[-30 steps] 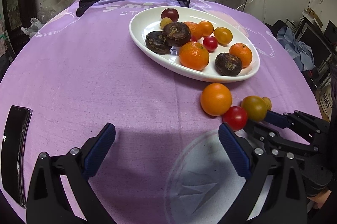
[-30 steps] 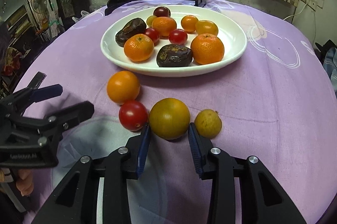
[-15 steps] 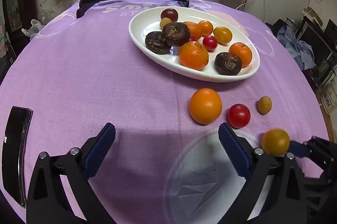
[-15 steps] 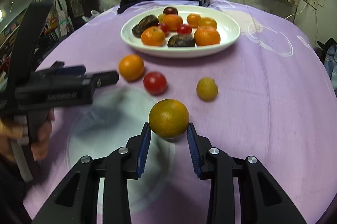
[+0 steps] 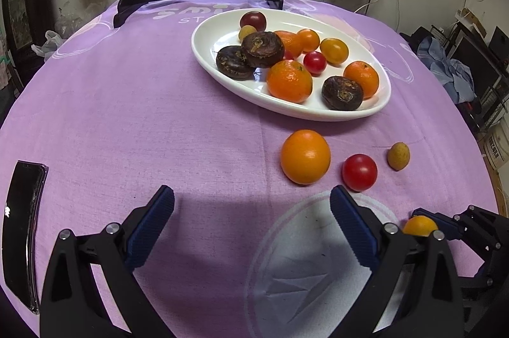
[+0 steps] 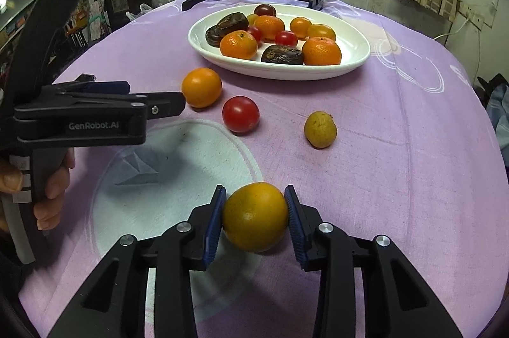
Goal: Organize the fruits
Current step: 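Grasp the yellow-green citrus with the right tool, then grasp an orange with the left tool while the right tool holds the citrus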
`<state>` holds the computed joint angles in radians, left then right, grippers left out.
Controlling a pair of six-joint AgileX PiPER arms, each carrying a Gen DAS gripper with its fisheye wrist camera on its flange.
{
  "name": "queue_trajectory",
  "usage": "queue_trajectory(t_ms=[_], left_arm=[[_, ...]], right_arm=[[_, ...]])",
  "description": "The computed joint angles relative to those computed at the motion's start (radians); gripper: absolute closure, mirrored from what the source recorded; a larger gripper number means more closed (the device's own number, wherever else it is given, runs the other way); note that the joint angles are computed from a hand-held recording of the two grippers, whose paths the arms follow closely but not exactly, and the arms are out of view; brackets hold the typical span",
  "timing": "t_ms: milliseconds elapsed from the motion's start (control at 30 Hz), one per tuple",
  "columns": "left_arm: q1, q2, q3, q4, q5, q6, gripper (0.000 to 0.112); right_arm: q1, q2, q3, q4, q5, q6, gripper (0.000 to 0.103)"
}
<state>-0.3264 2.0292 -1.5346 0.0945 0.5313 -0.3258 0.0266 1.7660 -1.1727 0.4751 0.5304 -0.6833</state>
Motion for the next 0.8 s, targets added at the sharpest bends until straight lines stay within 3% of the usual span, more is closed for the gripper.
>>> queue_trajectory(t_ms=[233, 400, 500, 633, 800], left_arm=[[-0.039, -0.009, 0.025, 0.069, -0.016, -0.031, 0.016], [-0.076, -0.014, 0.020, 0.091, 0.012, 0.003, 0.018], [-0.079, 0.026, -0.045, 0.091, 0.059, 0.025, 0.035], [-0.071, 0.109, -0.167, 0.092, 0.144, 0.033, 0.039], [-0.057, 0.164, -0.262, 0.046, 0.165, 0.067, 0.048]], right_arm=[[-0.106, -0.024, 0.018, 0.161, 0.029, -0.135, 0.065], [-0.162, -0.019, 0.009, 0.226, 0.071, -0.182, 0.065], [-0.168, -0.031, 0.017, 0.256, 0.080, -0.212, 0.065], [-0.165, -0.044, 0.029, 0.274, 0.086, -0.241, 0.065], [-0.153, -0.037, 0.025, 0.258, 0.087, -0.231, 0.065]])
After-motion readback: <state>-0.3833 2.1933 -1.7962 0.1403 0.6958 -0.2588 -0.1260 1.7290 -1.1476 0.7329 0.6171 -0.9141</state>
